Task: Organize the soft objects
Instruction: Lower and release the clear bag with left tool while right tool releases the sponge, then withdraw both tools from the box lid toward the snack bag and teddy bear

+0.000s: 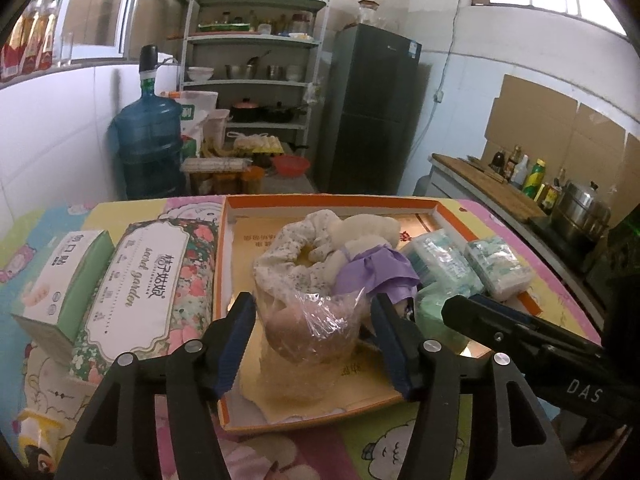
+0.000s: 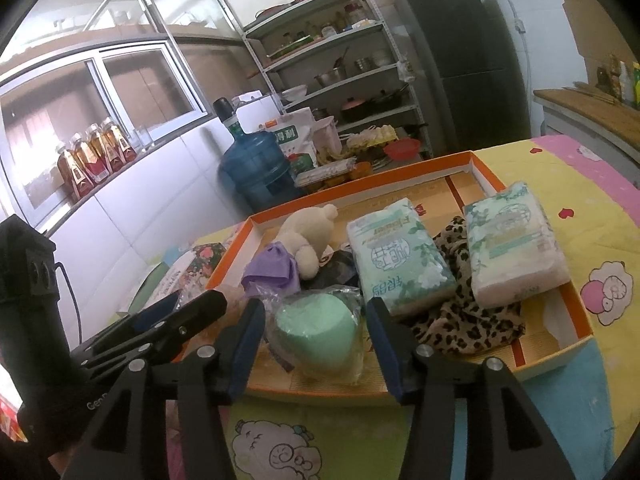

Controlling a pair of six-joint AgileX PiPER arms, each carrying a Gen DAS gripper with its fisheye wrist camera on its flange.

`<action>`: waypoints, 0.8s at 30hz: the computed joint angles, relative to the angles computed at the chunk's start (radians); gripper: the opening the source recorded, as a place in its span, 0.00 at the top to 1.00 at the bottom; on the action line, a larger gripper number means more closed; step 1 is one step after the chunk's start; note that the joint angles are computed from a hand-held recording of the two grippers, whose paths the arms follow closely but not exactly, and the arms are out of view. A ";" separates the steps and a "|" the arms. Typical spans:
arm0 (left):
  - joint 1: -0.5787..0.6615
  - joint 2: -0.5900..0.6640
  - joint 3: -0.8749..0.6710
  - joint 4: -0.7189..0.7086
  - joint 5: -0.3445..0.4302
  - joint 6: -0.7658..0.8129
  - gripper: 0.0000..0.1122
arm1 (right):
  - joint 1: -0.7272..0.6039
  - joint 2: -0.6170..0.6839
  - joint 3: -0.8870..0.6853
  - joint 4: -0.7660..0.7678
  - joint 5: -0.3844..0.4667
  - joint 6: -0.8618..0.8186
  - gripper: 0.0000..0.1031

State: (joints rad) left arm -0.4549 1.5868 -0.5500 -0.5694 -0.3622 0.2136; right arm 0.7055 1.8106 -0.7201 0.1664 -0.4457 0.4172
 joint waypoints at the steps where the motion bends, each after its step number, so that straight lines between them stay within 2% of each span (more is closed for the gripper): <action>1: -0.002 -0.005 0.003 -0.008 -0.001 0.006 0.45 | 0.000 -0.003 0.004 0.001 -0.003 0.000 0.49; 8: -0.018 -0.058 0.037 -0.068 -0.024 0.056 0.44 | 0.017 -0.034 0.032 0.055 -0.015 -0.035 0.49; 17: -0.030 -0.140 0.093 -0.105 -0.037 0.087 0.35 | 0.069 -0.087 0.060 0.199 -0.017 -0.154 0.49; 24: -0.029 -0.211 0.134 -0.147 -0.026 0.136 0.34 | 0.124 -0.125 0.067 0.357 -0.016 -0.288 0.39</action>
State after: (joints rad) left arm -0.4843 1.3754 -0.4164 -0.7166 -0.3887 0.3499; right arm 0.8299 1.6853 -0.6534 0.5230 -0.4622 0.1296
